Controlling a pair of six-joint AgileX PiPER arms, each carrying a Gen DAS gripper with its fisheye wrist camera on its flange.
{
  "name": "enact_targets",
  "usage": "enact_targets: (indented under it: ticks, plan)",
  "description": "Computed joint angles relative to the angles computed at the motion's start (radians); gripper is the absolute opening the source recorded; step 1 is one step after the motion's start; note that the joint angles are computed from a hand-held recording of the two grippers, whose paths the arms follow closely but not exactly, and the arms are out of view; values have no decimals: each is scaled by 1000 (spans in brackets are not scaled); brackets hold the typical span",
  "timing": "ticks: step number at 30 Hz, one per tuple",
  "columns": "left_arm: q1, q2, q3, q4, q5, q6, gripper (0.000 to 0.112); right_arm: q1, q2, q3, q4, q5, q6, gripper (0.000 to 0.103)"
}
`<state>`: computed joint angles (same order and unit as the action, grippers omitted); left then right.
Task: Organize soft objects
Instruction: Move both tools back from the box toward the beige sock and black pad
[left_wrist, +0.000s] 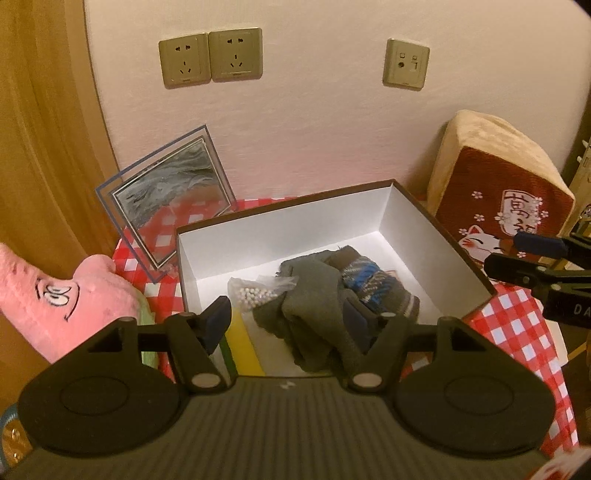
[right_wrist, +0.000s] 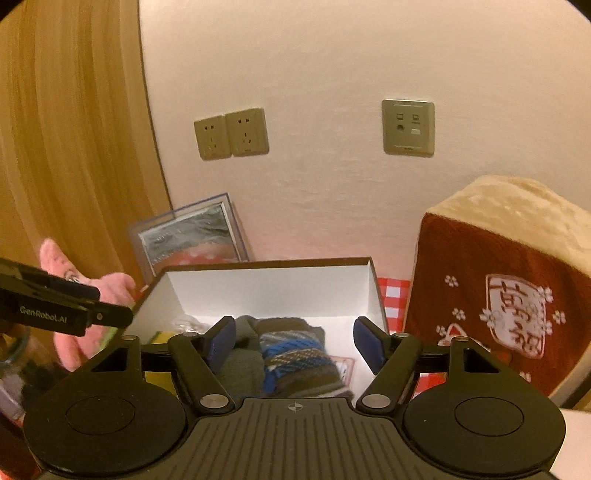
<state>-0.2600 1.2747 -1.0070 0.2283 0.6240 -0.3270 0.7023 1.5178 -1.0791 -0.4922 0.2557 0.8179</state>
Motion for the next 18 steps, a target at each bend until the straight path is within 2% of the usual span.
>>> enact_targets:
  ticks: [4,9,14,18]
  plan:
    - [-22,-63,35,12,18,-27,65,19,-64,51,-19,4,67,70]
    - [-48,-157,87,13,41,-52,65,63,-157,123,-114,29,228,70]
    - [-109,-238,132,37,86,-117,65,122,-251,203,-182,72,376,71]
    - [-183,-296,170,82,128,-195,65,189,-309,249,-252,139,505,71]
